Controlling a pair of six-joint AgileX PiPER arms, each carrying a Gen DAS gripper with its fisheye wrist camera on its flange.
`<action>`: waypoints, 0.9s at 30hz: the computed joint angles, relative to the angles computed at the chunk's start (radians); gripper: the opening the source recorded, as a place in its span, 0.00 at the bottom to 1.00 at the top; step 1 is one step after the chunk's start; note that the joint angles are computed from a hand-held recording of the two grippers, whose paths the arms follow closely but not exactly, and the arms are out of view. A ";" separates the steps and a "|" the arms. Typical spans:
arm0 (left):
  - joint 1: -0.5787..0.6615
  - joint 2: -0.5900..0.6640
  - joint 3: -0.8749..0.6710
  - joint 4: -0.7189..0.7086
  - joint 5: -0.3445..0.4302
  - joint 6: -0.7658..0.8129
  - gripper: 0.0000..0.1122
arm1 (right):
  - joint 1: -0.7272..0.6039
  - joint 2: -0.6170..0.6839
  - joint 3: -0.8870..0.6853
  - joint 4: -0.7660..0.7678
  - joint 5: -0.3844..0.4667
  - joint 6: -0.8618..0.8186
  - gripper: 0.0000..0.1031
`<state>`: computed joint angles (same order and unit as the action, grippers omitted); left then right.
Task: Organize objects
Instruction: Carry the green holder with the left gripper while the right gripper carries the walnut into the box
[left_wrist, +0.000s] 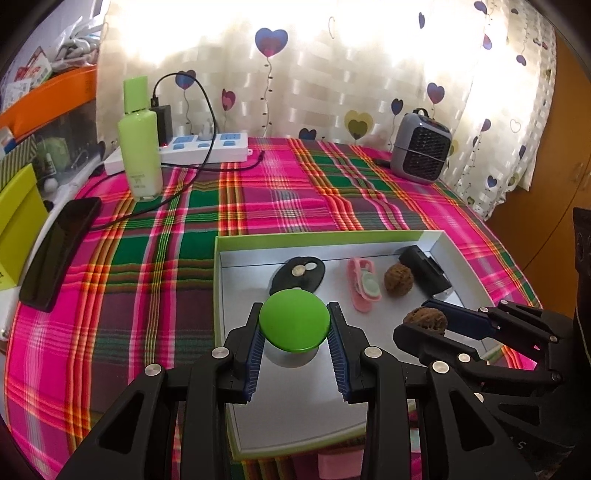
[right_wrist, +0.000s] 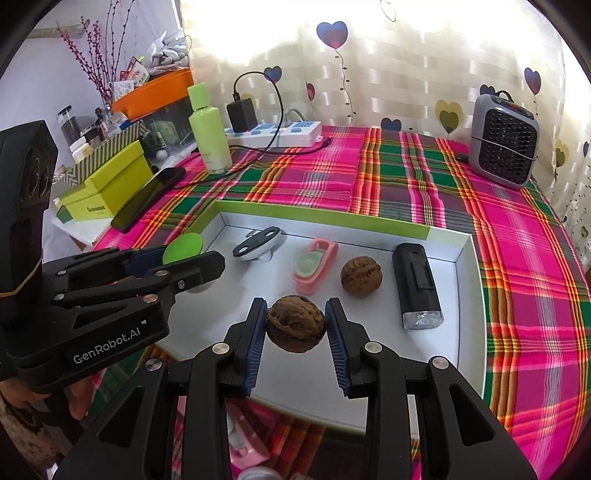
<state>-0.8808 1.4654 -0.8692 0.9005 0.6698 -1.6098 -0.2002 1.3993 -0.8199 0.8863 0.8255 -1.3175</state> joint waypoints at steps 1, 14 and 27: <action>0.008 0.004 0.000 -0.002 -0.006 0.003 0.27 | 0.006 0.009 -0.004 -0.002 -0.008 0.006 0.33; 0.056 0.043 -0.007 -0.011 -0.060 0.043 0.27 | 0.059 0.073 -0.033 -0.023 -0.065 0.037 0.33; 0.062 0.067 -0.019 -0.044 -0.101 0.090 0.27 | 0.046 0.078 -0.037 -0.032 -0.072 0.037 0.33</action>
<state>-0.8193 1.5324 -0.8885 0.8566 0.5684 -1.5197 -0.1542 1.4774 -0.8568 0.8547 0.7533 -1.2801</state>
